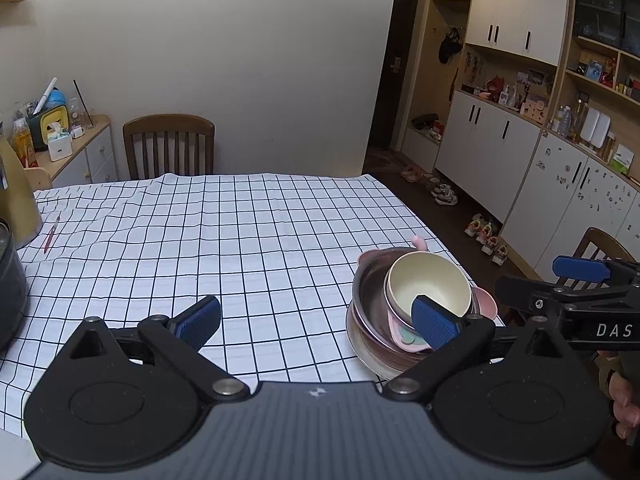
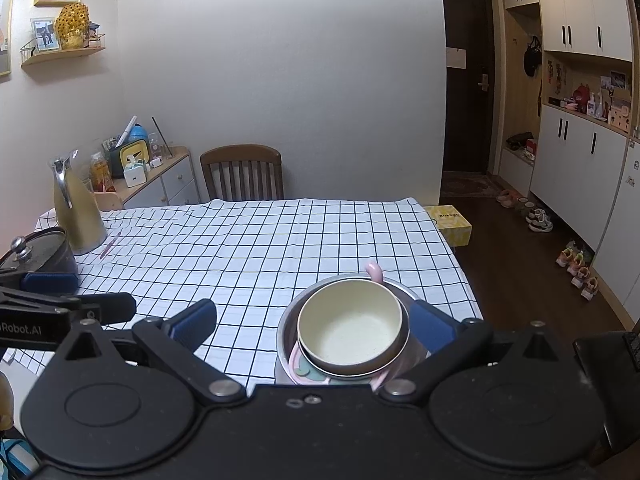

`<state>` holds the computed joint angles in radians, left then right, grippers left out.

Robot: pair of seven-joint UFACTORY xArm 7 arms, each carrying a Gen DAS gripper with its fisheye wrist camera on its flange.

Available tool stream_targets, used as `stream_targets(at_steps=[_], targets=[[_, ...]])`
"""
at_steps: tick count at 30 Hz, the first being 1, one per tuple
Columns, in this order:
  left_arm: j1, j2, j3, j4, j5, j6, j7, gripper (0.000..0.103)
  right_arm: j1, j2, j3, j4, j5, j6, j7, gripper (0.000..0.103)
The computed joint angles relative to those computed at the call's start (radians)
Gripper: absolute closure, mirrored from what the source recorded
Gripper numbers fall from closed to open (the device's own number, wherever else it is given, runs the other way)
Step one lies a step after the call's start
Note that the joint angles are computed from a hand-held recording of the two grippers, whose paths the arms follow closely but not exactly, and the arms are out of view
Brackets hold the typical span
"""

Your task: Organize plates and bowls

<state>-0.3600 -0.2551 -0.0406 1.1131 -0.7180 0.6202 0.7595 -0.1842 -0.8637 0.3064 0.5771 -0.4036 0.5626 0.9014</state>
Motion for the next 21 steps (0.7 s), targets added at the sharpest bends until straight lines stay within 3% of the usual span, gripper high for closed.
stream_targets(at_steps=[21], targets=[[0.011,0.008,0.004,0.005,-0.005,0.018,0.000,0.001,0.009,0.021,0.000,0.013,0.000,0.010,0.009,0.000]])
